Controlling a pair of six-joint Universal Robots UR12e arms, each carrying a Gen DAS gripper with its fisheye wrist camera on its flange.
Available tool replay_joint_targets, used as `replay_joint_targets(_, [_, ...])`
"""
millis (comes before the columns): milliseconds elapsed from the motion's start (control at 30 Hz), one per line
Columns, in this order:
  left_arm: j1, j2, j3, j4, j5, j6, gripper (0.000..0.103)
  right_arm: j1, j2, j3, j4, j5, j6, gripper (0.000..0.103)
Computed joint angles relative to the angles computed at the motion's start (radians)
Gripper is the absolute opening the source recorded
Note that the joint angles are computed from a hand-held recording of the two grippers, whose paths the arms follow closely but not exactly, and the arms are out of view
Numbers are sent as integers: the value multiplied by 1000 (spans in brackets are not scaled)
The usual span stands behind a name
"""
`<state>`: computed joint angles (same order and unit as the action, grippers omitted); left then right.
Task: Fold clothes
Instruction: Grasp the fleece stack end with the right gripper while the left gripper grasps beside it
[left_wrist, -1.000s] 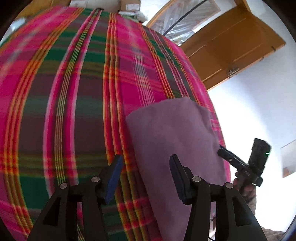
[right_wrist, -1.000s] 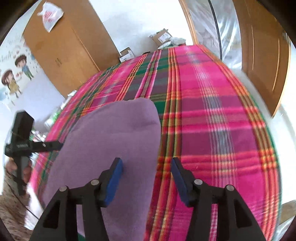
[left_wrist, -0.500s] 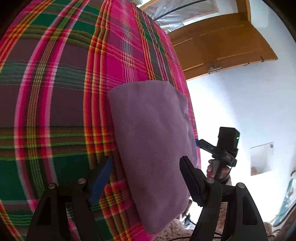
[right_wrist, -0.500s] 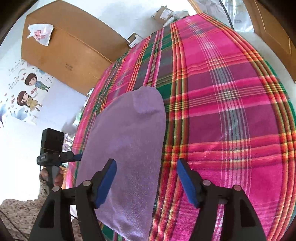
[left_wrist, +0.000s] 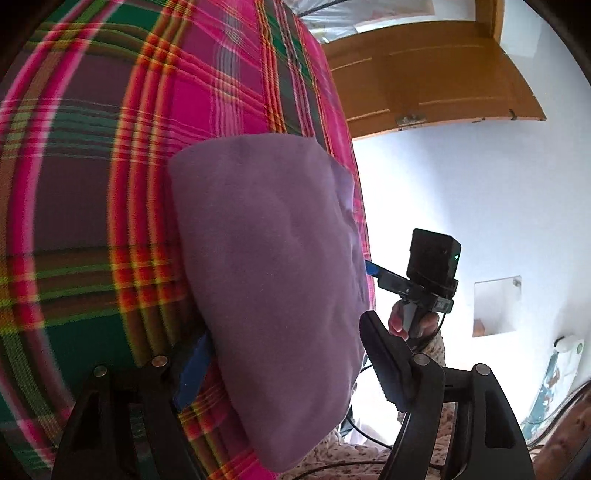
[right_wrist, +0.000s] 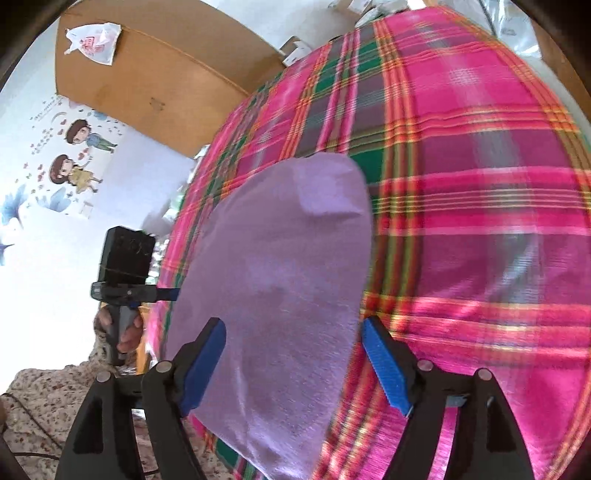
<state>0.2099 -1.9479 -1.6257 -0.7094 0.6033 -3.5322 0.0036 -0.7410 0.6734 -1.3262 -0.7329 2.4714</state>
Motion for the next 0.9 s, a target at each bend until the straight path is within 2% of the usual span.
replay_joint_targets(300, [-33,-12,28,0,18,-41,78,15,12,-22,13,-3,-19,80])
replay_joint_targets(367, [-36,-11,28,1,22,-42,78,18,8,-10,-4,2,9,79])
replay_joint_targets(433, [-37,-8,22,15,24,-53,77,18,-2,5,-32,-22,24,72])
replay_joint_targets(500, [-37,-6,17,22,28,-55,75,23,-20,36,-92,-62,44,57])
replay_joint_targets(600, [-35,-3,12,22,31,-62,69,23,-39,74,-159,-94,66,42])
replay_joint_targets(767, [-27,2,-1,35,41,-97,51,13,-48,99,-187,-74,78,40])
replay_joint_targets(900, [-23,3,-12,56,44,-113,41,26,-64,122,-245,-112,61,36])
